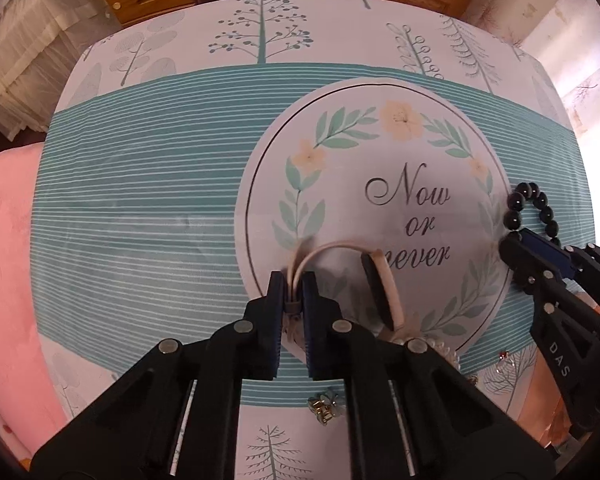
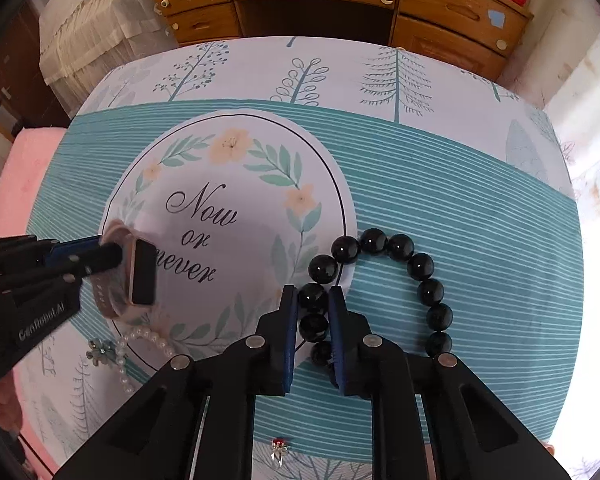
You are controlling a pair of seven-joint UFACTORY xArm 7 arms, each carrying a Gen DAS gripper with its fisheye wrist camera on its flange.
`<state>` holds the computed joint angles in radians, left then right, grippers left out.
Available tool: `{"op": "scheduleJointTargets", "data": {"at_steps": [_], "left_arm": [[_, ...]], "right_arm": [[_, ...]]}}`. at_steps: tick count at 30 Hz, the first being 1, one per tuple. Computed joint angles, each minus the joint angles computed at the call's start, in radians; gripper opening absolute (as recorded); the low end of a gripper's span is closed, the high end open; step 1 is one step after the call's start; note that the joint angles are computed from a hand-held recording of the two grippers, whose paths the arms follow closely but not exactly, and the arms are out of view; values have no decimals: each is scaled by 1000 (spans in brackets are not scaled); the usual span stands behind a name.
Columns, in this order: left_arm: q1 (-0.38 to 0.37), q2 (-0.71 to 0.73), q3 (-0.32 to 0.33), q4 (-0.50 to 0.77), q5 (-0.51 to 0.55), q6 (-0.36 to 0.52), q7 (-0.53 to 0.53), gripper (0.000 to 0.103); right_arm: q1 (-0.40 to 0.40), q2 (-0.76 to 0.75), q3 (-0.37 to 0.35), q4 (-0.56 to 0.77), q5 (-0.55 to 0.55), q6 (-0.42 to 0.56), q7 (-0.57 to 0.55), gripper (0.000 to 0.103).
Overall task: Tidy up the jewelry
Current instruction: 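Grasp the pink watch band with the left tool while the right grasps the black bead bracelet, then carry the watch and bead bracelet into the pink tray and open both tools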
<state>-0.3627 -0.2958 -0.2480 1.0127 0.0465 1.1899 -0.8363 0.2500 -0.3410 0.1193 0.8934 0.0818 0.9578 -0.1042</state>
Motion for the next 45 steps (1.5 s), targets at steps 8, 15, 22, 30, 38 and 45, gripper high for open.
{"op": "scheduleJointTargets", "data": {"at_steps": [8,15,22,30,38,45], "left_arm": [[-4,-61,-23,52,19,52,-47,6],[-19,-73,-81,237,66,155,-37,6],[-75,-11,-190,476,129,228,-62,6],[-213,169,-278,685,224,235,-129,6],[-358,312,-252,711,263,166,-184,6],[-436,338,-171,635,237,86,-175,6]], "right_arm": [[5,-105,-74,-32,141,6,-57,14],[-22,-280,-170,-16,298,96,-97,14],[-68,-502,-259,23,339,250,-105,14],[-152,-708,-360,76,250,481,-107,14],[-255,-839,-451,33,139,640,-136,14],[-376,-904,-440,-92,19,629,-152,14]]}}
